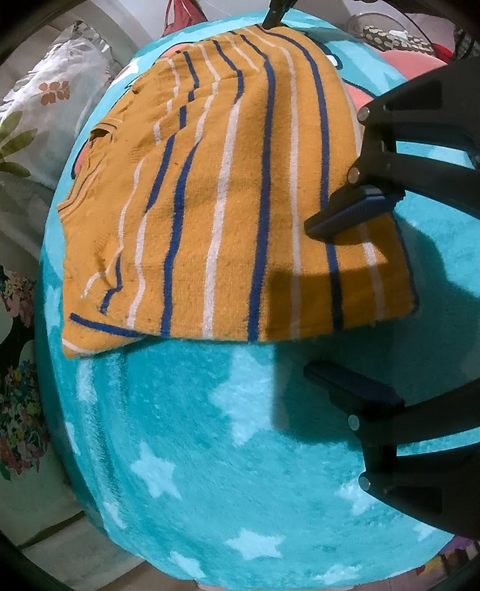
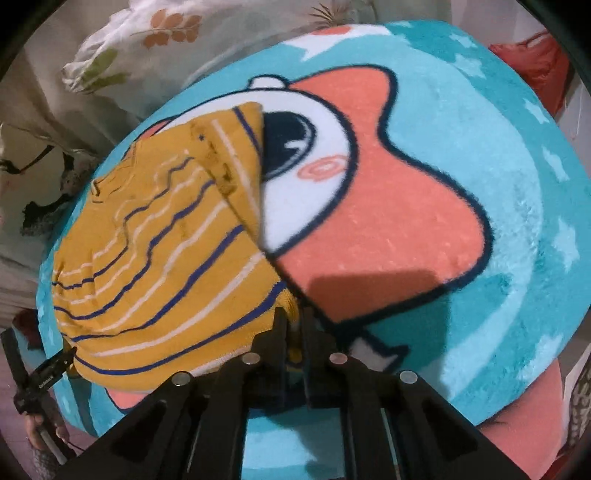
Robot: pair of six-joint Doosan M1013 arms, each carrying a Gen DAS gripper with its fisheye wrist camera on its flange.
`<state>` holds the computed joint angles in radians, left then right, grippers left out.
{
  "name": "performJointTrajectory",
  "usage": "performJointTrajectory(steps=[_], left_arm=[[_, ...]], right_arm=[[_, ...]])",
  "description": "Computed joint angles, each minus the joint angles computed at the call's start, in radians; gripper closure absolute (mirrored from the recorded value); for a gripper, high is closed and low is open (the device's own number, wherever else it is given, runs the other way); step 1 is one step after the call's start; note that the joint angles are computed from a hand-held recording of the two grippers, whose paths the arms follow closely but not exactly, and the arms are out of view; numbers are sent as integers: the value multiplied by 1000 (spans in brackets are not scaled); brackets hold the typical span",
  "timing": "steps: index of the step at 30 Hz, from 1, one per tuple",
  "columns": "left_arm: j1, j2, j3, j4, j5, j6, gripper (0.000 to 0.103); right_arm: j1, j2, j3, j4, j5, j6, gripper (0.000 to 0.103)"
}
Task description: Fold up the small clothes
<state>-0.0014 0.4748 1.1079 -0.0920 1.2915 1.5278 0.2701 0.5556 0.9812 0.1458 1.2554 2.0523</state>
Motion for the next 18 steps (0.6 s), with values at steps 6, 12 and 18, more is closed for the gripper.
performJointTrajectory(steps=[6,12,18], left_arm=[[23,-28,28,-28,-5,-33,33],[48,-78,64,-40,-57,-88,33],[48,-105,72,13,-63,-118,33]], right_arm=[[14,-28,-6,-129,-38,105,84],[36,-26,-27,-117,-123,121,83],[94,94,-203,-73,-34,-3,84]])
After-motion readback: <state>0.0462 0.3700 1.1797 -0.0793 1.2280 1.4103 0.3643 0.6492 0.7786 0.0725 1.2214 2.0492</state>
